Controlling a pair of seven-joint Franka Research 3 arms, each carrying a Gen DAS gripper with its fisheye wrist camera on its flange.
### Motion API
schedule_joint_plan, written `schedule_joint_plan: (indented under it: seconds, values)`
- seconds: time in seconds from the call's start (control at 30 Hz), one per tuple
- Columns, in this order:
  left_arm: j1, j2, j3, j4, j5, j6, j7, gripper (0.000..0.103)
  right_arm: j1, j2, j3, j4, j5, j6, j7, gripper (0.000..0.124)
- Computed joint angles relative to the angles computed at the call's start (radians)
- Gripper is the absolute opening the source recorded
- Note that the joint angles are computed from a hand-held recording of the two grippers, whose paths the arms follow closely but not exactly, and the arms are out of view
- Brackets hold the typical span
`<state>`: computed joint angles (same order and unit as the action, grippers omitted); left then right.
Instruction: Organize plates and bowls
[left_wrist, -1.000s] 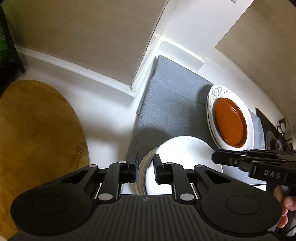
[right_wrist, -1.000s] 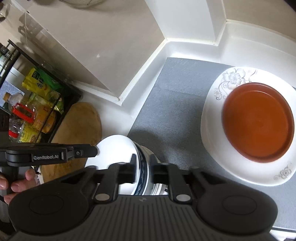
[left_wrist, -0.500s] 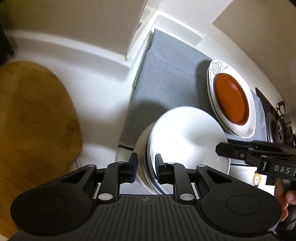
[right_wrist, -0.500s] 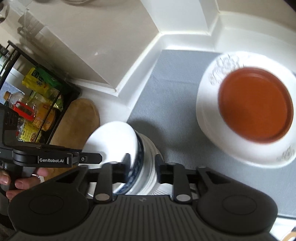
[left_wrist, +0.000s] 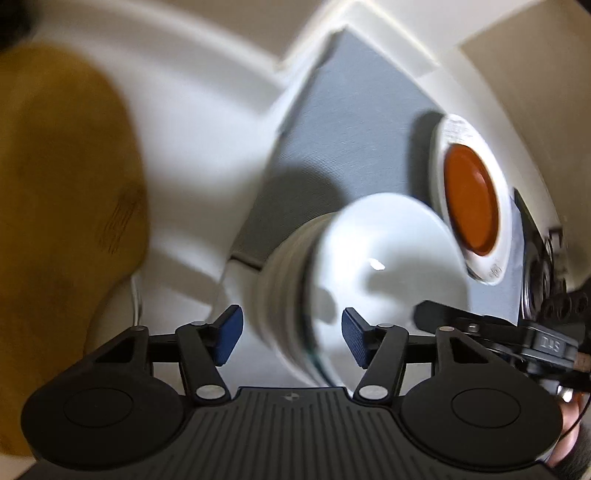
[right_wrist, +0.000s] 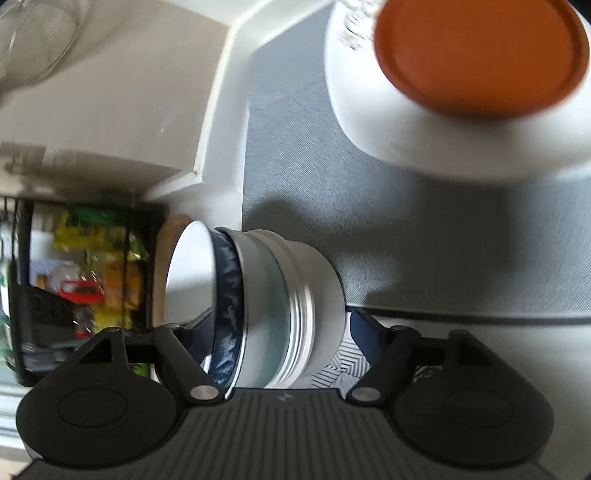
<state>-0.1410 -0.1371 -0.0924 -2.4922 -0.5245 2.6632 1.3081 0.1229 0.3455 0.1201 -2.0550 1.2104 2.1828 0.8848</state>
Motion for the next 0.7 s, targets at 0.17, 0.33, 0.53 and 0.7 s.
schedule_joint_plan:
  seconds: [0.17,0.33,0.53,0.7]
  values:
    - [-0.016,0.025,0.022,0.000,-0.201,-0.007,0.144,0.067,-0.016,0.012,0.002,-0.014,0.047,-0.030,0.001,0.083]
    - [0.007,0.013,0.007,0.006,-0.216,-0.030,0.162,0.044,-0.005,-0.017,0.004,-0.029,0.066,0.002,-0.061,0.070]
    - [0.007,0.000,-0.001,0.003,-0.157,-0.024,0.165,0.039,-0.015,-0.023,-0.007,-0.029,0.088,-0.025,-0.062,0.060]
    - [0.004,-0.006,-0.013,0.004,-0.072,-0.012,0.100,0.038,-0.014,-0.030,-0.010,-0.039,0.103,-0.020,-0.044,0.059]
